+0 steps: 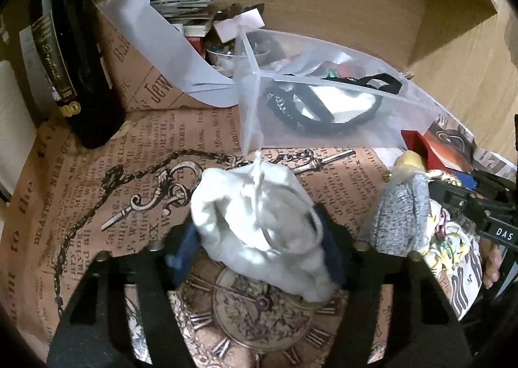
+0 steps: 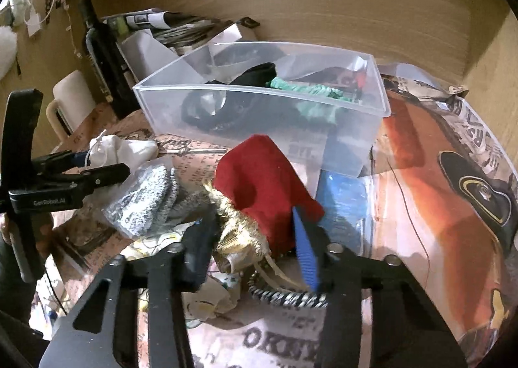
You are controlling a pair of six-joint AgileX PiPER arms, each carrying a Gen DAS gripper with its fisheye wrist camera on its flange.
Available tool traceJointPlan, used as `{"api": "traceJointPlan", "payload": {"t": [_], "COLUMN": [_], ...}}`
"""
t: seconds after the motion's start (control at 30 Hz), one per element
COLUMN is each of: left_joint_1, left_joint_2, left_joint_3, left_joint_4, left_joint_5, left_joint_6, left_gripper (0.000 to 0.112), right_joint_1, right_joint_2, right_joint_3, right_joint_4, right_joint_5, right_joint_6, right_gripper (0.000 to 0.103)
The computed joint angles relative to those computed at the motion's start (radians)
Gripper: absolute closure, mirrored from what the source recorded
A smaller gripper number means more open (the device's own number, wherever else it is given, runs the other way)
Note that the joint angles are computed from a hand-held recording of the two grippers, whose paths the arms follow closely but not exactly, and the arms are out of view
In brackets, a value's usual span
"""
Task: Organize soft objects
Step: 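Grasp the white drawstring bag from the table with the left tool, then grasp the red felt with gold ribbon with the right tool while the left tool holds the bag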
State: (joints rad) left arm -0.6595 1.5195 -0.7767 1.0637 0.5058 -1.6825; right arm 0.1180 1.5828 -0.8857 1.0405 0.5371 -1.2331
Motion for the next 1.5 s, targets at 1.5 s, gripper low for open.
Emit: {"api": "traceJointPlan", "payload": {"t": [1.5], "left_joint_1": [0.008], "left_joint_2": [0.198], "left_joint_3": [-0.405], "left_joint_4": [-0.338], "left_joint_5": [-0.129], "left_joint_6": [0.507], "left_gripper": [0.081], "right_joint_1": [-0.136], "right_joint_2": [-0.055], "right_joint_3": [-0.005], "right_joint_4": [0.167], "right_joint_5": [0.126], "right_joint_6": [-0.177], "right_gripper": [0.081]}}
